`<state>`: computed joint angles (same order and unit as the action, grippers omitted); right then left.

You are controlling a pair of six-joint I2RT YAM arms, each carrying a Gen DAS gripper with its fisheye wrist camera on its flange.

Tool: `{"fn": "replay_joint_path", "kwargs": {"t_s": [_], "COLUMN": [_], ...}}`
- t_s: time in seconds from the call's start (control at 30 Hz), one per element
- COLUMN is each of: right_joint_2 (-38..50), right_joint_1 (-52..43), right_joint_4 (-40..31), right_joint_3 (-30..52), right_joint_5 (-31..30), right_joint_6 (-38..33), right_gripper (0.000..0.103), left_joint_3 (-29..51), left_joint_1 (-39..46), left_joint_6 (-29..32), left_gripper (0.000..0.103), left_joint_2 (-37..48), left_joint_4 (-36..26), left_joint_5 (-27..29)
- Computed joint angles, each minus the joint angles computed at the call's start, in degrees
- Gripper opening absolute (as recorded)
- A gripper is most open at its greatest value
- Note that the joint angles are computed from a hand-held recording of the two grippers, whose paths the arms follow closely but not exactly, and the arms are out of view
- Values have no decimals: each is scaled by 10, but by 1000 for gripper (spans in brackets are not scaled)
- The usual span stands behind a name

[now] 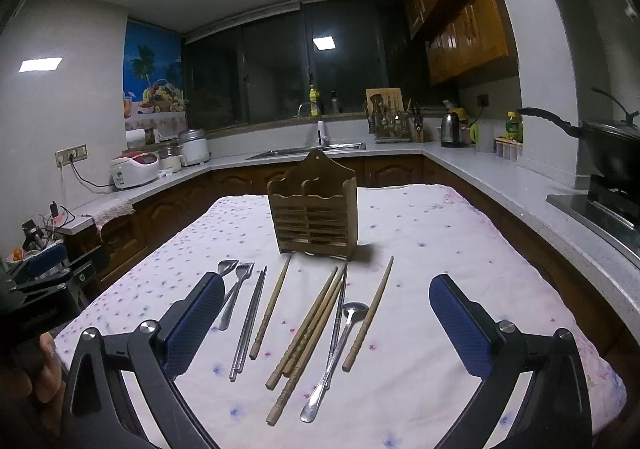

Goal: Organize utensils

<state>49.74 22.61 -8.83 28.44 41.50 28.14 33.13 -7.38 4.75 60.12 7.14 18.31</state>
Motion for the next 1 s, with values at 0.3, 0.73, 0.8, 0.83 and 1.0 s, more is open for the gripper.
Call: {"fn": "replay_joint_path", "kwargs": {"t_s": [0.3, 0.73, 0.8, 0.83, 1.0], "right_joint_2": [1, -7, -6, -7, 3], "right_joint_1": [0, -3, -3, -2, -23], "right_joint_4": [1, 1, 0, 1, -15], "right_joint_3": [0, -4, -3, -4, 7], "right_joint_5": [1, -6, -5, -5, -25], "right_joint_6": [-1, -3, -1, -2, 3], "right_gripper": [103, 103, 103, 103, 103], "left_joint_3": [-5, -9, -7, -7, 28], "left_joint_1": [-6, -6, -6, -6, -2], "left_joint_6": [0, -2, -2, -2, 2], "left_gripper": [102, 102, 102, 102, 102], "left_joint_2": [-3, -6, -5, -4, 31], "left_joint_4": [4, 5, 2, 1, -32], "left_joint_5": [-4, -2, -2, -2, 16]}}
